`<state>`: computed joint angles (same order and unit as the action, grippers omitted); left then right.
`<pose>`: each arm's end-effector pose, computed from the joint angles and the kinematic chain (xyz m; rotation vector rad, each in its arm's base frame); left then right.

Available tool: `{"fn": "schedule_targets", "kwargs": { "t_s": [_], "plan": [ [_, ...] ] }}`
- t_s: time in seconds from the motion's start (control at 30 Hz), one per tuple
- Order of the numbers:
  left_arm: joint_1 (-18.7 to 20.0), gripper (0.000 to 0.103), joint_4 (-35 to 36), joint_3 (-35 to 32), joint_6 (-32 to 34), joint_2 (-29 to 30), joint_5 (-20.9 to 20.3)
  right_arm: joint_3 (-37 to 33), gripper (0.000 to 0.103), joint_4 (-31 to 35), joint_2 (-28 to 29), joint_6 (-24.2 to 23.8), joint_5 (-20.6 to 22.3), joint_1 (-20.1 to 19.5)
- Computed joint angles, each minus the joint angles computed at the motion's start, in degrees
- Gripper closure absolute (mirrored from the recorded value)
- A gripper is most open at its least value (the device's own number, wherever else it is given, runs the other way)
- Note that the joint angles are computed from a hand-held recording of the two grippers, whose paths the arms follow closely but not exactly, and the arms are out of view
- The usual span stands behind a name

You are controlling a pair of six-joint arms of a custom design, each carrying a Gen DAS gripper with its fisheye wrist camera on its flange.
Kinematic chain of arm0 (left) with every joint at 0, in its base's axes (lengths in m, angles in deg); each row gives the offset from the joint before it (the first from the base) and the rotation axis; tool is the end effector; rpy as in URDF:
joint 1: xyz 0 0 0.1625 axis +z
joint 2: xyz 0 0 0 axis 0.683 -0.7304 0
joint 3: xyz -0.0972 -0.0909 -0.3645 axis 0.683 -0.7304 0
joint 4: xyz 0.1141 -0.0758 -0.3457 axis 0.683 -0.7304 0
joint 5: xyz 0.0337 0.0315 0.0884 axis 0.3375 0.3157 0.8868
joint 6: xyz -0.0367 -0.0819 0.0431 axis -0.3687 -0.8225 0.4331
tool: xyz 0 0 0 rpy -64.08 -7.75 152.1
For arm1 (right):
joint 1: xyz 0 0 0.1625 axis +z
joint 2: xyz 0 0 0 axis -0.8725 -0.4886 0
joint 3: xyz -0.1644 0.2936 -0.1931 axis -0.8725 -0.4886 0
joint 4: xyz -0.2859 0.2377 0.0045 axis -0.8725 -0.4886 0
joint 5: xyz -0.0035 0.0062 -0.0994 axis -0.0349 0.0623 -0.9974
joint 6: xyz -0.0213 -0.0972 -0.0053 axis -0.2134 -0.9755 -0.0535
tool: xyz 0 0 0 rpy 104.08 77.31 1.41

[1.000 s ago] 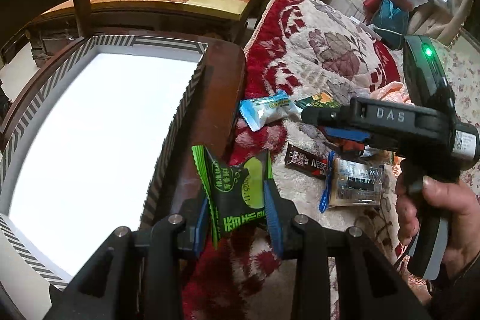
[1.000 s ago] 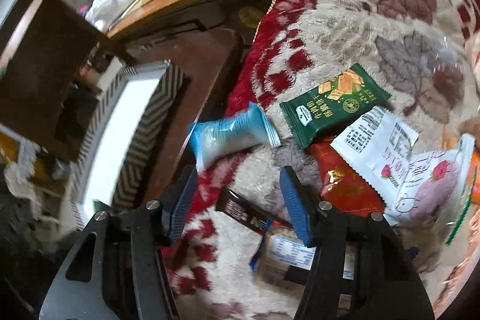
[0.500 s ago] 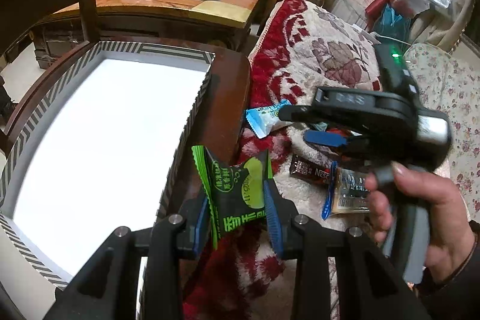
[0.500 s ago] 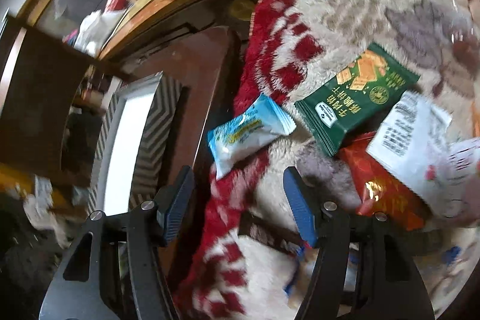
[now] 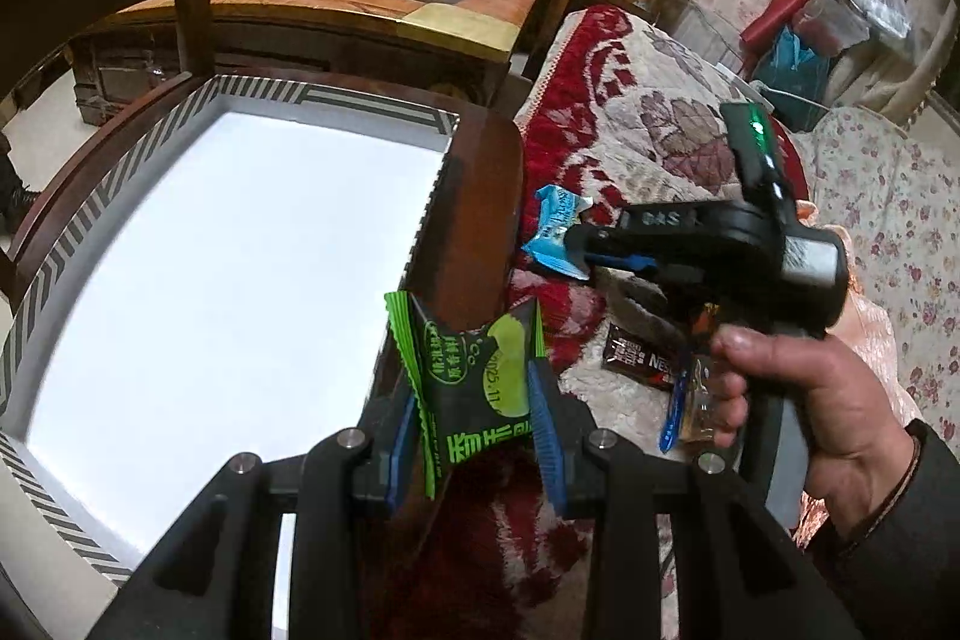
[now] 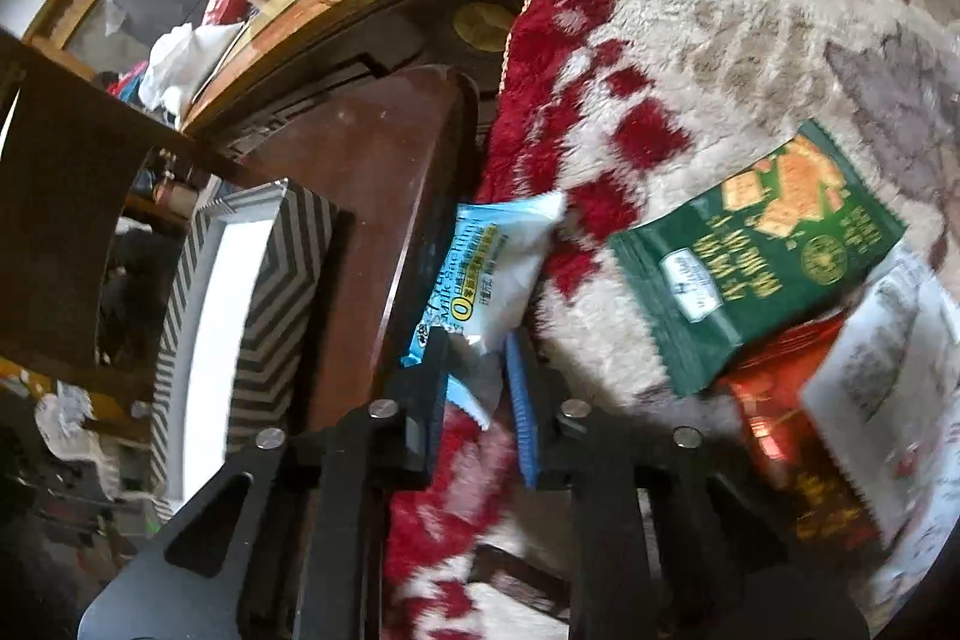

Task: Organize snacks
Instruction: 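Grasp the light blue snack packet with the right tool while left tool holds green packet, then carry the green packet with left tool while right tool carries blue packet to white tray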

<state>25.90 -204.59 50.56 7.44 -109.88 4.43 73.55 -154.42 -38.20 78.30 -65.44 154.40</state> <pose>-0.0892 -0.7205 0.1605 0.5926 2.6311 -0.5687 0.1438 -0.7952 -0.0001 -0.1598 -2.6481 0.8212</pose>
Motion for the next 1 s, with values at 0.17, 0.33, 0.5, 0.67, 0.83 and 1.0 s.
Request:
{"fn": "schedule_targets", "kwargs": {
  "t_s": [0.17, 0.33, 0.5, 0.67, 0.83, 1.0],
  "plan": [
    [-0.3, 0.067, -0.7, 1.0, -0.2, -0.8, 0.4, 2.7, 0.092, -1.1, -1.8, -3.0, -0.6, 0.2],
    [-0.3, 0.067, -1.1, 1.2, -0.2, -1.0, 0.3, 0.4, 0.063, 1.1, -0.9, -1.1, -5.1, 1.0],
    [0.1, 0.067, -0.7, 0.9, -0.5, -0.9, 0.1, -4.5, 0.050, 1.9, 1.8, -2.2, -6.4, 1.7],
    [0.4, 0.067, -0.2, 0.8, -1.1, -1.0, 0.0, -23.2, 0.050, 14.1, 11.2, -3.4, -11.1, 2.3],
    [0.4, 0.067, 0.2, 0.5, -1.6, -0.8, 0.2, -19.5, 0.076, 11.8, 9.3, -7.0, -10.6, 1.6],
    [0.2, 0.067, -1.0, 1.5, -1.9, -1.5, 0.5, -1.9, 0.077, 2.4, -0.3, -8.1, -7.3, 1.0]
  ]
}}
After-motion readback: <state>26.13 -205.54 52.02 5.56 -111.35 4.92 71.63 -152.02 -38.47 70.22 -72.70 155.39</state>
